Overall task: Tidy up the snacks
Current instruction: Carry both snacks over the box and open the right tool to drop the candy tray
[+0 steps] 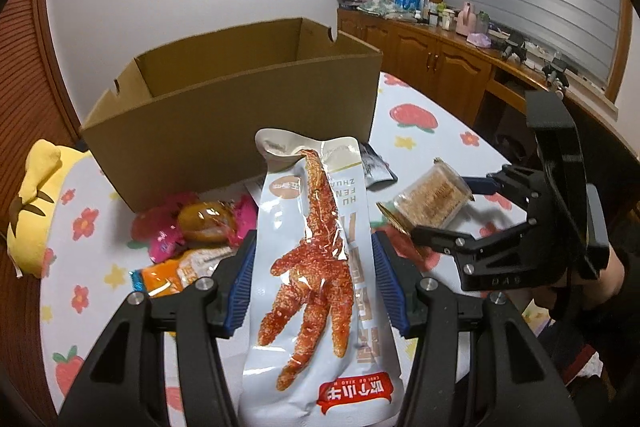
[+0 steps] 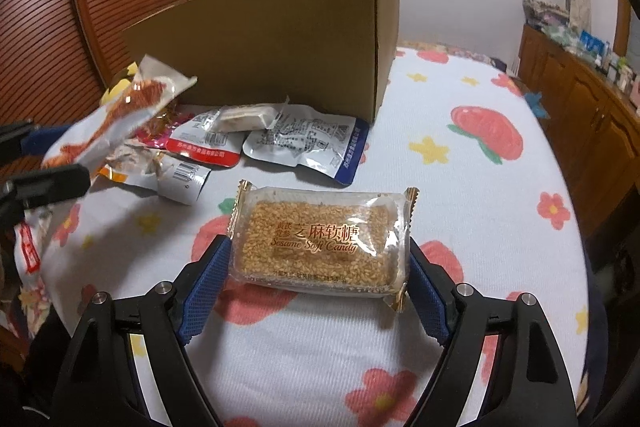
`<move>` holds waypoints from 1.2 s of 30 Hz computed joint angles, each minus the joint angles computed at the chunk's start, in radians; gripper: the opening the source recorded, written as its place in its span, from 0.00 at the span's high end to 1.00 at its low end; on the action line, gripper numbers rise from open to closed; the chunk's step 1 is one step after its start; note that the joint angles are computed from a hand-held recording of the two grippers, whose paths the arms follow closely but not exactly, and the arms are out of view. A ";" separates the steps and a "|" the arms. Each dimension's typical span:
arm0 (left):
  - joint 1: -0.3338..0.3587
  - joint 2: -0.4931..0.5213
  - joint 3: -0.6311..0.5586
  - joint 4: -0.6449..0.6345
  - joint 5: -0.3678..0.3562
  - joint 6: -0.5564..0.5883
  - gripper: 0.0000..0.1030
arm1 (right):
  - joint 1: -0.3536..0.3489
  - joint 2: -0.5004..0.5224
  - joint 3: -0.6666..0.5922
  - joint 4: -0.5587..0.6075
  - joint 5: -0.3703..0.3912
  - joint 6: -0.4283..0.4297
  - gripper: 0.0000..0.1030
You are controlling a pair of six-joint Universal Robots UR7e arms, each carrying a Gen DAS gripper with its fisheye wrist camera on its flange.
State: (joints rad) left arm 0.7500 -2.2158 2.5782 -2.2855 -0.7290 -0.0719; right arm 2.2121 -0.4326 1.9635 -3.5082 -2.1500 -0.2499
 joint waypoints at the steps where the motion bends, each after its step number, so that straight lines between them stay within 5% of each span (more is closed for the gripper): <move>1: -0.006 -0.008 -0.005 0.011 0.004 -0.002 0.47 | 0.005 0.001 0.001 -0.010 -0.006 -0.008 0.18; 22: -0.013 0.004 -0.108 -0.061 0.046 0.089 0.47 | 0.102 -0.061 -0.099 0.048 0.027 -0.047 0.18; 36: 0.097 0.094 -0.162 -0.235 -0.004 0.261 0.46 | 0.108 0.004 -0.296 0.132 0.048 -0.100 0.17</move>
